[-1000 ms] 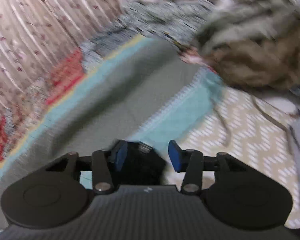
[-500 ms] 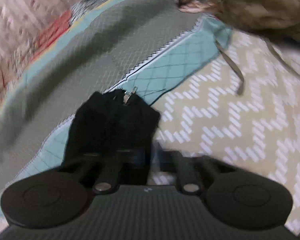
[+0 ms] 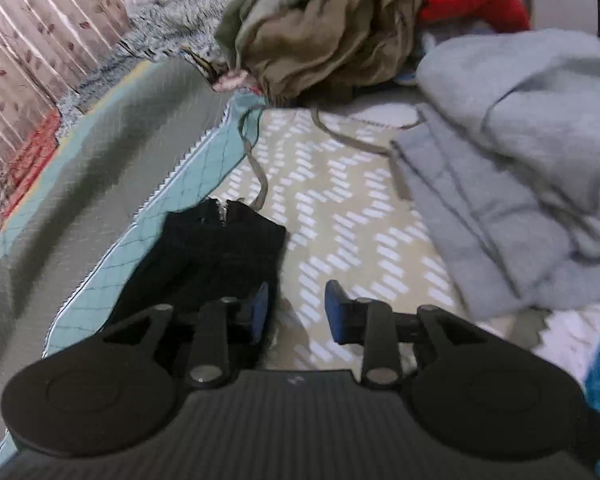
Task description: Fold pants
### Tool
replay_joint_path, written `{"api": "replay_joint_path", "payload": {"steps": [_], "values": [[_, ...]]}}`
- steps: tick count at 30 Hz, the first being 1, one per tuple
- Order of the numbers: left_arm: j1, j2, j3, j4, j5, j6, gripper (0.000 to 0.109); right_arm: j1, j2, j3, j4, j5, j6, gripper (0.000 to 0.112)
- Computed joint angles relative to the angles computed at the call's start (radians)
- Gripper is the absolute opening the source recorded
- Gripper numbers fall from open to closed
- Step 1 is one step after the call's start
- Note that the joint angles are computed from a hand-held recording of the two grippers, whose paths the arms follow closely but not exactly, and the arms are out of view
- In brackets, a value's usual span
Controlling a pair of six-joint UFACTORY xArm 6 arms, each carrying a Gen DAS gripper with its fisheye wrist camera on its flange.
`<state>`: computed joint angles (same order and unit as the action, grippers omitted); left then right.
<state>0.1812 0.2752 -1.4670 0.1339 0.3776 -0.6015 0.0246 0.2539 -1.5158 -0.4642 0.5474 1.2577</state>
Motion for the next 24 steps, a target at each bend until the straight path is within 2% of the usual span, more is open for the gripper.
{"api": "replay_joint_path", "payload": {"steps": [5,8,15,20,24], "values": [[0.018,-0.079,0.075,-0.083,-0.021,0.064,0.059,0.044,-0.108,0.137,0.106,-0.109,-0.11,0.035],[0.025,-0.144,0.138,-0.177,-0.026,0.169,0.063,0.091,-0.127,0.173,0.233,-0.172,-0.261,0.035],[0.048,-0.339,0.357,-0.394,-0.048,0.377,0.065,0.22,-0.183,0.23,0.419,-0.174,-0.56,0.035],[0.06,-0.432,0.476,-0.564,-0.039,0.509,0.063,0.344,-0.155,0.186,0.753,-0.154,-0.948,0.035],[0.07,-0.476,0.54,-0.586,-0.036,0.541,0.062,0.455,-0.099,0.079,0.985,-0.096,-1.296,0.038]]}}
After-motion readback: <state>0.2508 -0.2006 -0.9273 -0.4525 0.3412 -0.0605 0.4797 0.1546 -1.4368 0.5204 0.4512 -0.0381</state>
